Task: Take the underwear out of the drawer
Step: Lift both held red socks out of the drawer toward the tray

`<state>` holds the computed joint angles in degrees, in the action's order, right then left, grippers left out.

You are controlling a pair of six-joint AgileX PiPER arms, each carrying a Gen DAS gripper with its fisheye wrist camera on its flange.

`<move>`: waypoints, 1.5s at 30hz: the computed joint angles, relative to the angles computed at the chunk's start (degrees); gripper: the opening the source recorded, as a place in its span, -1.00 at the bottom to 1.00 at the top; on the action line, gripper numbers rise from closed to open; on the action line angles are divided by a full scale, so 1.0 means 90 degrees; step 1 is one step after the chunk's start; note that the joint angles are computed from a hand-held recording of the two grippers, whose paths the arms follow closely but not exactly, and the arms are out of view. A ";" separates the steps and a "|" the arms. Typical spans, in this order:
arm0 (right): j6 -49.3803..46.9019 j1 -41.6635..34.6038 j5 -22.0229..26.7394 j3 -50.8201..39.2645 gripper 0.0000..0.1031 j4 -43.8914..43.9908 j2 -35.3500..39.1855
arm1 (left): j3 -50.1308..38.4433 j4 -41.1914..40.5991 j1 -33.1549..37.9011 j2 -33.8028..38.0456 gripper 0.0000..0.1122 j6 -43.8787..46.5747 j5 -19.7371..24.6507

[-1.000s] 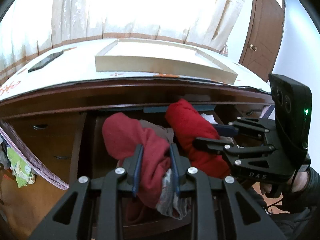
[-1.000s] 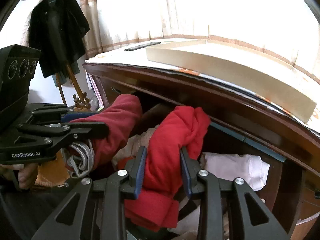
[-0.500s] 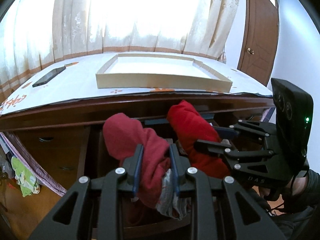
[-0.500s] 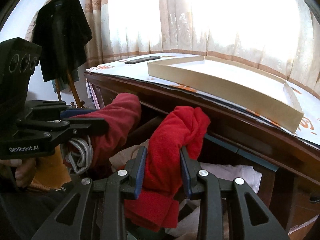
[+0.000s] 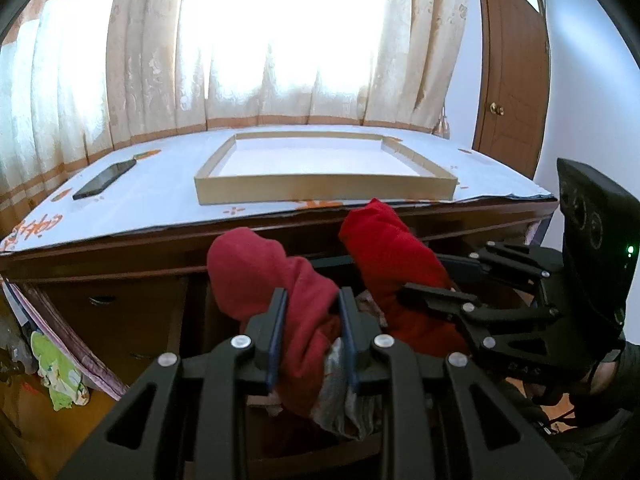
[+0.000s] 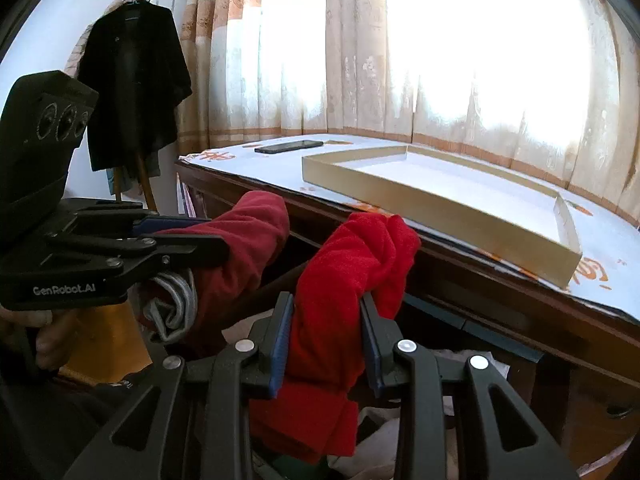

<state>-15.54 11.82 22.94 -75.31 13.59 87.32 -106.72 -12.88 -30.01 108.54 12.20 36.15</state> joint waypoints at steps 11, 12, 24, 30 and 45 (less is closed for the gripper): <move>0.0311 0.0101 -0.0403 0.0229 -0.33 -0.0402 -0.0288 | 0.0400 0.0088 -0.0095 -0.0330 -0.59 0.0146 -0.0648; 0.0311 0.0098 -0.0449 0.0284 -0.33 -0.0410 -0.0335 | 0.0402 0.0176 -0.0112 -0.0333 -0.59 0.0090 -0.0678; 0.0949 0.0145 -0.0762 0.0454 -0.33 -0.1077 -0.0617 | 0.0533 0.0703 -0.0198 -0.0453 -0.59 -0.0225 -0.1160; 0.1068 0.0122 -0.0848 0.0445 -0.33 -0.1202 -0.0634 | 0.0431 0.0607 -0.0190 -0.0430 -0.59 -0.0060 -0.1201; 0.1183 0.0022 -0.0819 0.0258 -0.33 -0.1323 -0.0692 | -0.0476 0.0494 -0.0283 -0.0098 -0.59 0.0264 -0.0858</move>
<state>-4.90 12.02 15.57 -72.99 1.68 81.09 -111.01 -8.43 -32.56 107.66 14.58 28.43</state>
